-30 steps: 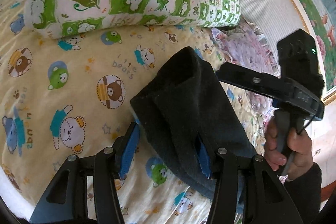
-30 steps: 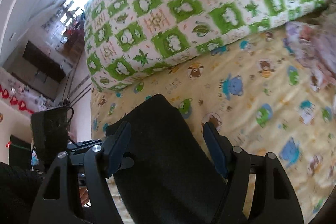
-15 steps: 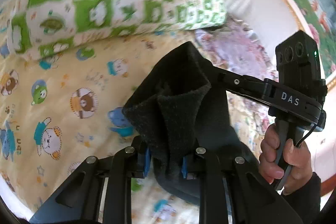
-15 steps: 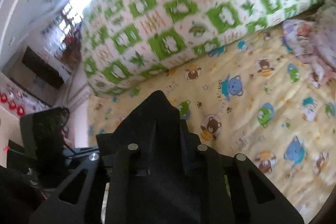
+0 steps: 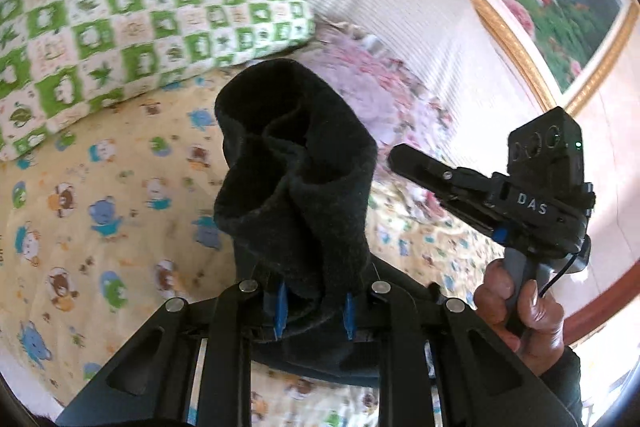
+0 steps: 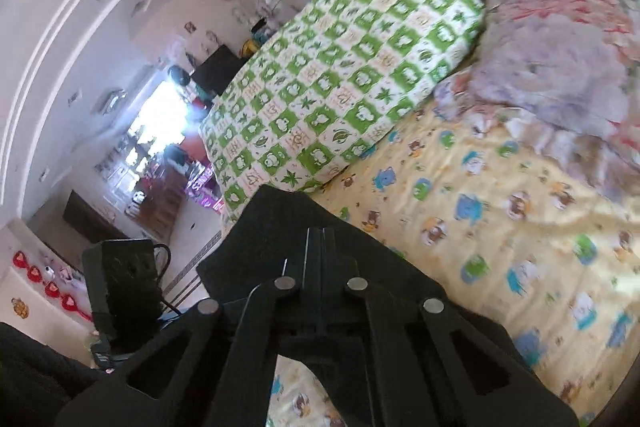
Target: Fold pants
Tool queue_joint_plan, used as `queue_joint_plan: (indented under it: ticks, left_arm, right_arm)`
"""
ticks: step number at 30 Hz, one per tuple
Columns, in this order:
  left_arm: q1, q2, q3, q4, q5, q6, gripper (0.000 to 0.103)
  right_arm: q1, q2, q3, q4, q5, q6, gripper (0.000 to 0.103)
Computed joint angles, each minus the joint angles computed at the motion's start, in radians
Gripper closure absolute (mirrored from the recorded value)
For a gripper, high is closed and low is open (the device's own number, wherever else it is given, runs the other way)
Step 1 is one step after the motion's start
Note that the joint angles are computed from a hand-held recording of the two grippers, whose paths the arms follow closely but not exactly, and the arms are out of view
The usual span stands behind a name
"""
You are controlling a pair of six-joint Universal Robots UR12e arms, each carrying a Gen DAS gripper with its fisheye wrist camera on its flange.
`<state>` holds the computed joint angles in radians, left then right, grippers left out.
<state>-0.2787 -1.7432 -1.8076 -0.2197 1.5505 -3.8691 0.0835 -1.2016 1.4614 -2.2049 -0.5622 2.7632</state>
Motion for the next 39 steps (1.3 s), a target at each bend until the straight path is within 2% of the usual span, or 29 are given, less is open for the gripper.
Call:
queue_joint_plan:
  ticks: [4, 6, 8, 9, 10, 12, 14, 16, 17, 18, 19, 20, 21, 27, 31, 39]
  left_arm:
    - [-0.021, -0.010, 0.022, -0.017, 0.019, 0.035, 0.083]
    - [-0.027, -0.015, 0.028, -0.025, 0.025, 0.038, 0.083]
    - [-0.029, -0.019, 0.030, -0.029, 0.022, 0.037, 0.083]
    - [-0.031, -0.018, 0.027, -0.029, 0.023, 0.037, 0.083]
    - [-0.030, -0.021, 0.030, -0.031, 0.021, 0.040, 0.083]
    - [-0.036, -0.016, 0.026, -0.033, 0.027, 0.044, 0.083]
    - [-0.039, -0.017, 0.028, -0.040, 0.032, 0.055, 0.083]
    - [-0.043, -0.017, 0.029, -0.044, 0.036, 0.061, 0.083]
    - [-0.045, -0.017, 0.030, -0.045, 0.037, 0.064, 0.083]
    - [-0.048, -0.018, 0.033, -0.049, 0.036, 0.070, 0.083]
    - [-0.051, -0.019, 0.035, -0.051, 0.033, 0.075, 0.083]
    - [-0.053, -0.020, 0.037, -0.055, 0.028, 0.077, 0.083]
    - [-0.055, -0.021, 0.039, -0.055, 0.026, 0.079, 0.083]
    - [-0.080, -0.037, 0.074, -0.037, -0.007, 0.127, 0.083]
    - [-0.110, -0.066, 0.124, -0.044, -0.031, 0.177, 0.083]
    - [-0.186, -0.149, 0.240, -0.121, -0.044, 0.297, 0.083]
  right_arm:
    - [-0.014, -0.004, -0.003, 0.066, 0.030, -0.002, 0.102]
    - [-0.016, -0.010, -0.002, 0.031, 0.012, 0.018, 0.101]
    - [-0.010, -0.020, -0.010, 0.024, -0.018, -0.007, 0.096]
    - [-0.007, -0.024, -0.014, 0.022, -0.028, -0.014, 0.083]
    - [0.000, -0.028, -0.018, 0.012, -0.041, -0.018, 0.056]
    - [0.012, -0.033, -0.018, -0.018, -0.048, -0.032, 0.028]
    - [0.031, -0.038, -0.021, -0.043, -0.098, -0.039, 0.028]
    - [0.050, -0.031, -0.046, 0.023, -0.144, -0.068, 0.028]
    - [0.056, -0.031, -0.045, 0.020, -0.173, -0.065, 0.030]
    - [0.066, -0.031, -0.043, 0.006, -0.224, -0.060, 0.037]
    - [0.075, -0.030, -0.043, 0.002, -0.274, -0.061, 0.059]
    - [0.076, -0.030, -0.041, -0.001, -0.290, -0.052, 0.075]
    - [0.071, -0.032, -0.034, -0.010, -0.288, -0.038, 0.078]
    - [0.012, -0.090, 0.056, -0.139, -0.240, 0.048, 0.082]
    - [-0.063, -0.133, 0.128, -0.217, -0.153, 0.154, 0.082]
    - [-0.199, -0.200, 0.271, -0.366, -0.073, 0.328, 0.084]
